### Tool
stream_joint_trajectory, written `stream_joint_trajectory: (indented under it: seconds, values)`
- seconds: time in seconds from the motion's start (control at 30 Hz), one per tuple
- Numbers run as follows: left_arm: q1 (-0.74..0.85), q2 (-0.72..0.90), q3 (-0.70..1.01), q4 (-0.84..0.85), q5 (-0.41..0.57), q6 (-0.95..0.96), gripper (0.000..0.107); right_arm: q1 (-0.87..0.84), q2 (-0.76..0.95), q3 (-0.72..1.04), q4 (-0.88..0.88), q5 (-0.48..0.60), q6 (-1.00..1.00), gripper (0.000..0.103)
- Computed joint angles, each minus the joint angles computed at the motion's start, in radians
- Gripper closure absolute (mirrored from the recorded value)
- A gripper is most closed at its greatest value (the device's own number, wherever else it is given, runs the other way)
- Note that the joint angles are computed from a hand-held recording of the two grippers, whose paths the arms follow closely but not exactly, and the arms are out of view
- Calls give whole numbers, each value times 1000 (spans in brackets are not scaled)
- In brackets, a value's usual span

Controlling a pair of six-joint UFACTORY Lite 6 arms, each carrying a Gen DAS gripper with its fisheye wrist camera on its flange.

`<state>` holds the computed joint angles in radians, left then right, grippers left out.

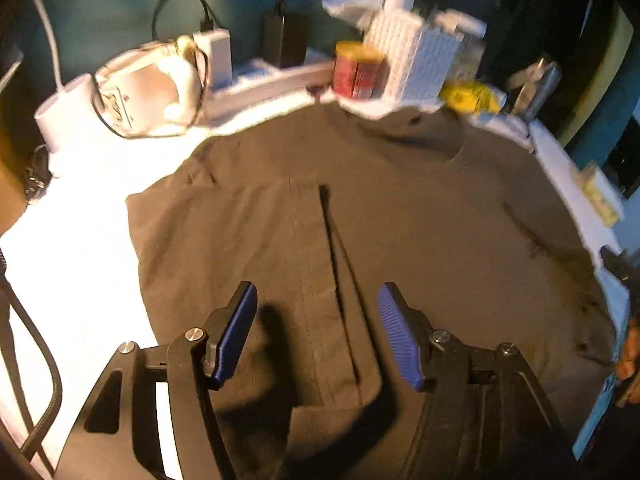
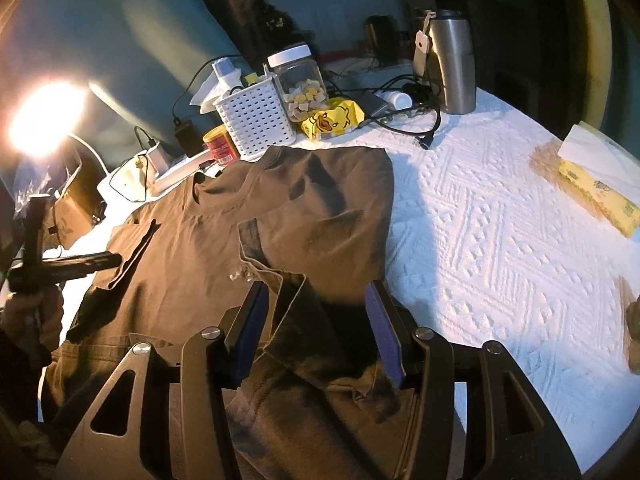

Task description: Fold small clothes

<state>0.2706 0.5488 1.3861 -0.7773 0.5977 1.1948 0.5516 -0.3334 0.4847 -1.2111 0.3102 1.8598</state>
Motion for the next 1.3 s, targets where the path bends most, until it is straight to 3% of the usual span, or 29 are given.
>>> stream_joint_trajectory:
  seconds: [0.07, 0.2, 0.4, 0.77, 1.03, 1.3]
  values:
    - [-11, -1, -22, -28, -20, 38, 44, -3, -5, -1, 18, 6, -16, 49]
    - [-24, -25, -49, -66, 80, 95, 44, -6, -26, -5, 79, 32, -76, 49]
    - [-55, -158, -177, -109, 89, 171, 44, 43, -85, -8, 168, 112, -156, 49]
    - [36, -364, -377, -198, 99, 291, 44, 325, -154, -50, 212, 304, -73, 49]
    - [200, -530, -590, -260, 126, 459, 44, 532, -13, -46, 146, 324, 121, 49]
    - [462, -589, -676, -273, 121, 627, 44, 569, 136, 3, 72, 312, 189, 49]
